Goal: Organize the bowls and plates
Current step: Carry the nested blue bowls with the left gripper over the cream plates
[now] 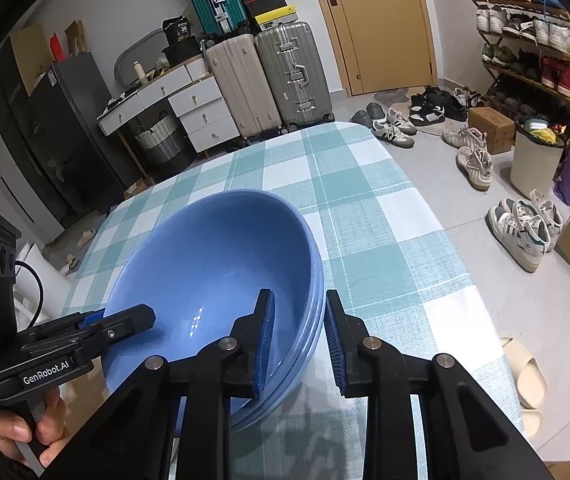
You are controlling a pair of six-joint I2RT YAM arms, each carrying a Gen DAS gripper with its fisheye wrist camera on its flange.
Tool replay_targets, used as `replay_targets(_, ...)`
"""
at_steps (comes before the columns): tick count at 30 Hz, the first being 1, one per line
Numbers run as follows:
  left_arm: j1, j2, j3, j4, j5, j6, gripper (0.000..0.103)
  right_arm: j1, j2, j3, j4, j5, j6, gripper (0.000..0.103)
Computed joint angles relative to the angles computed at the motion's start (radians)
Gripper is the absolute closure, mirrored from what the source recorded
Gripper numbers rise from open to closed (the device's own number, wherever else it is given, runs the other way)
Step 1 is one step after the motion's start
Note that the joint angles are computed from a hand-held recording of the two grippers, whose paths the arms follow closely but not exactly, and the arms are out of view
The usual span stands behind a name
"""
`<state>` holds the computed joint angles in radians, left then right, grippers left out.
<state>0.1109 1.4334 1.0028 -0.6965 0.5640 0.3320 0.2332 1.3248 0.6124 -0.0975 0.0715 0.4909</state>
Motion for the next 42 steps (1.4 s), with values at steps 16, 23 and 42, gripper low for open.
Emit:
replay_targets(16,0.095,-0.223,0.017,-0.202,0.094,0.091,0.075,0.13,-0.265,0.019,-0.238,0.148,0.053,0.077)
replay_targets(23,0.182,-0.264,0.054,-0.311,0.155,0.172,0.075,0.22,-0.318,0.063,-0.329,0.229,0.093,0.077)
replay_targets(42,0.603,-0.245,0.229,-0.748,0.293,0.634,0.075,0.457,-0.258,0.168,-0.378,0.365,0.188,0.077)
